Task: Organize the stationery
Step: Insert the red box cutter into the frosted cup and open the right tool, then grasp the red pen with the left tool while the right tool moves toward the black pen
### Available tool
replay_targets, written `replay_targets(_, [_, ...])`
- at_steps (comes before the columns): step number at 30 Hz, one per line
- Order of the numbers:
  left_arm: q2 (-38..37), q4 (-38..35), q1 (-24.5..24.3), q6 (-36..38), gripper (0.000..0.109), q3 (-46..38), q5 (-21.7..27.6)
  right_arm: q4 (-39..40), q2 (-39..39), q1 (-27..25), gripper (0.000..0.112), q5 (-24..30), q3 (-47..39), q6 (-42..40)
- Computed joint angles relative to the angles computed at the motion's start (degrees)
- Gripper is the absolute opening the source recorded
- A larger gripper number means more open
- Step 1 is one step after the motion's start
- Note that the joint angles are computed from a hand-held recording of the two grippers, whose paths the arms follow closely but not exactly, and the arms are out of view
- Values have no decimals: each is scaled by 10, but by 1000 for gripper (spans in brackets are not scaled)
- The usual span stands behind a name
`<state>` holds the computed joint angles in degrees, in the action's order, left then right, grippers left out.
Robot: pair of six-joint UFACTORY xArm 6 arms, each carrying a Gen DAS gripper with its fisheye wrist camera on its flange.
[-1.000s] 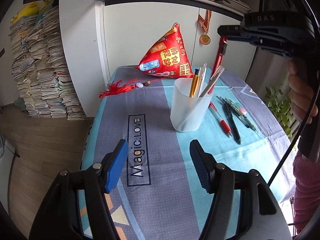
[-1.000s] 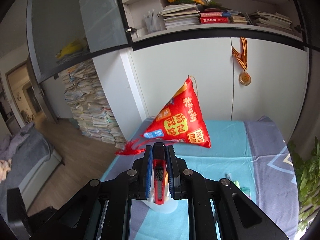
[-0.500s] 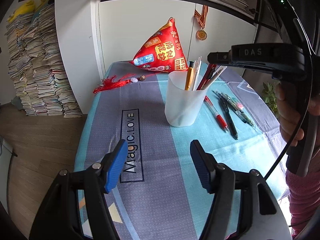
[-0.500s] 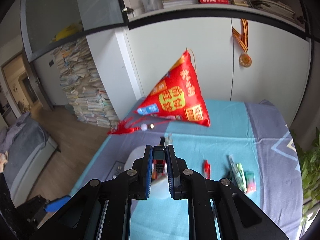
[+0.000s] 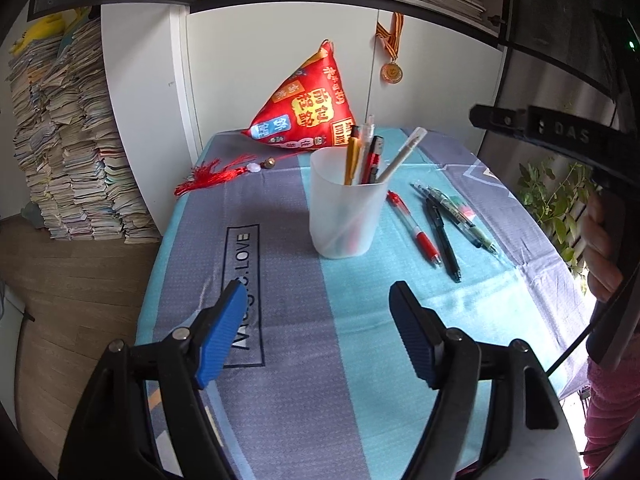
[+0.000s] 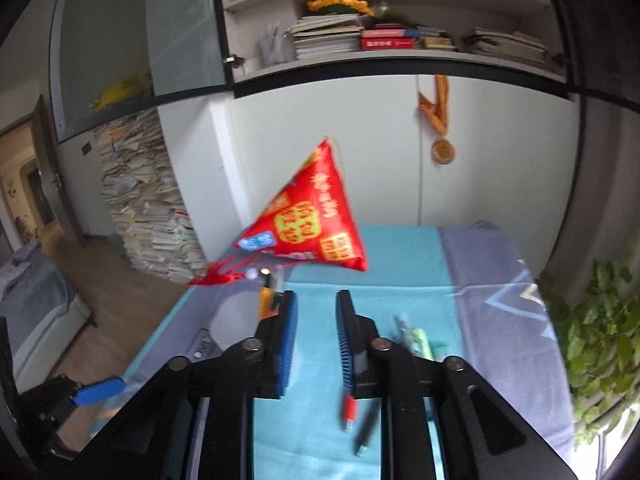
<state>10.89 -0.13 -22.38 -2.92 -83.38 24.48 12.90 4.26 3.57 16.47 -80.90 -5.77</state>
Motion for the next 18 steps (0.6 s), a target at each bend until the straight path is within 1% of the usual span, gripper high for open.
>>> replay_targets(1, [3, 5, -4, -2, 73, -4, 1, 14, -6, -5, 29, 6, 6, -8])
replay_targets(2, [7, 9, -9, -4, 73, -8, 3, 44, -12, -13, 30, 24, 11, -29])
replay_targets(3, [9, 9, -12, -4, 73, -11, 4, 50, -15, -21, 30, 44, 11, -32])
replay_targets(4, [14, 4, -18, 2, 73, -17, 8, 42, -18, -29, 30, 64, 12, -24])
replay_targets(7, [32, -12, -34, 21, 73, -39, 21, -4, -22, -52, 30, 98, 27, 18])
replay_targets(9, [50, 0, -46, 17, 73, -61, 29, -25, -22, -64, 30, 125, 35, 40])
replay_targets(10, [62, 6, -52, 13, 73, -77, 37, -21, -25, -68, 30, 127, 45, 39])
replay_targets(11, [74, 6, -56, 11, 72, -94, 48, -10, -27, -74, 30, 127, 56, 33])
replay_targets(13, [116, -23, -64, 27, 72, -155, 88, 17, -32, -79, 30, 126, 72, 15])
replay_targets(15, [156, -38, -68, 26, 71, -217, 130, 43, -33, -81, 30, 130, 79, -7])
replay_targets(18, [231, -19, -78, -4, 59, -329, 180, 60, -34, -83, 30, 128, 87, -31])
